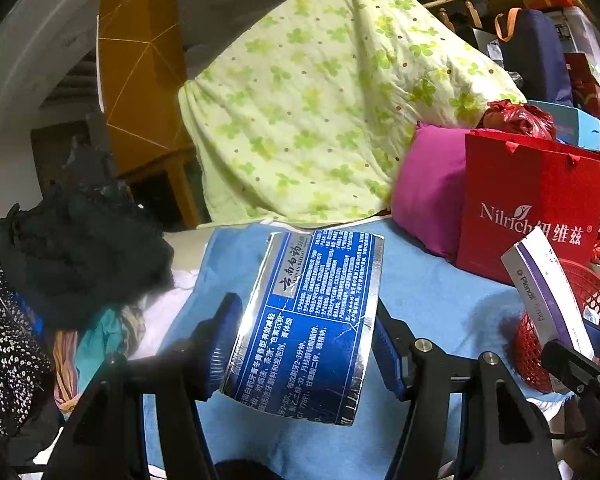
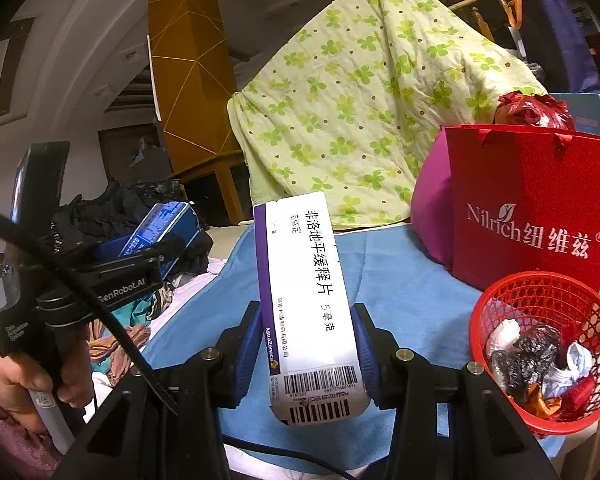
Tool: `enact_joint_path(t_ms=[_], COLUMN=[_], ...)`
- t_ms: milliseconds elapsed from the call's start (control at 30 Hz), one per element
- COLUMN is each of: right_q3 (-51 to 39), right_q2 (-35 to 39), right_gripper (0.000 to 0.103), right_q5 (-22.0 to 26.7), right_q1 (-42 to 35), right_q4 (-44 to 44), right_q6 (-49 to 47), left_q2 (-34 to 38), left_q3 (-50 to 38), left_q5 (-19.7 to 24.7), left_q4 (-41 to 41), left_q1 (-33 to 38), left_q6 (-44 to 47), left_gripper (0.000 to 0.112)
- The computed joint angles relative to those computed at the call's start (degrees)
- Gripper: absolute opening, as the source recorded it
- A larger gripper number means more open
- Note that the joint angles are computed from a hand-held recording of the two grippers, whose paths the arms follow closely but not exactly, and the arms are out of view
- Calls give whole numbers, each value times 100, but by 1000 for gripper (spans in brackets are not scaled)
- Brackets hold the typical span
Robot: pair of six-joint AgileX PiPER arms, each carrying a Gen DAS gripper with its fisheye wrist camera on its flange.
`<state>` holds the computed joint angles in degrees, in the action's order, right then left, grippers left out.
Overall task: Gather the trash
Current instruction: 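Carry both held boxes over the red mesh basket with both tools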
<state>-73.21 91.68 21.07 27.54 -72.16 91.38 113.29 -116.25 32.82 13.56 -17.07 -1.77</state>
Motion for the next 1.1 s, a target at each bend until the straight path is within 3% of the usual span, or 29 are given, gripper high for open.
enact_joint_path(t_ms=[1100], right_q3=[980], right_q2=[-676], right_gripper=[47], right_q5=[145], right_q1=[-125], right_q4=[-625], right_q6=[1255], left_q2=[98], left_q3=[-14], left_q5=[288], left_q4=[110], left_q1=[-467], left_q6=[41], left_gripper=[64])
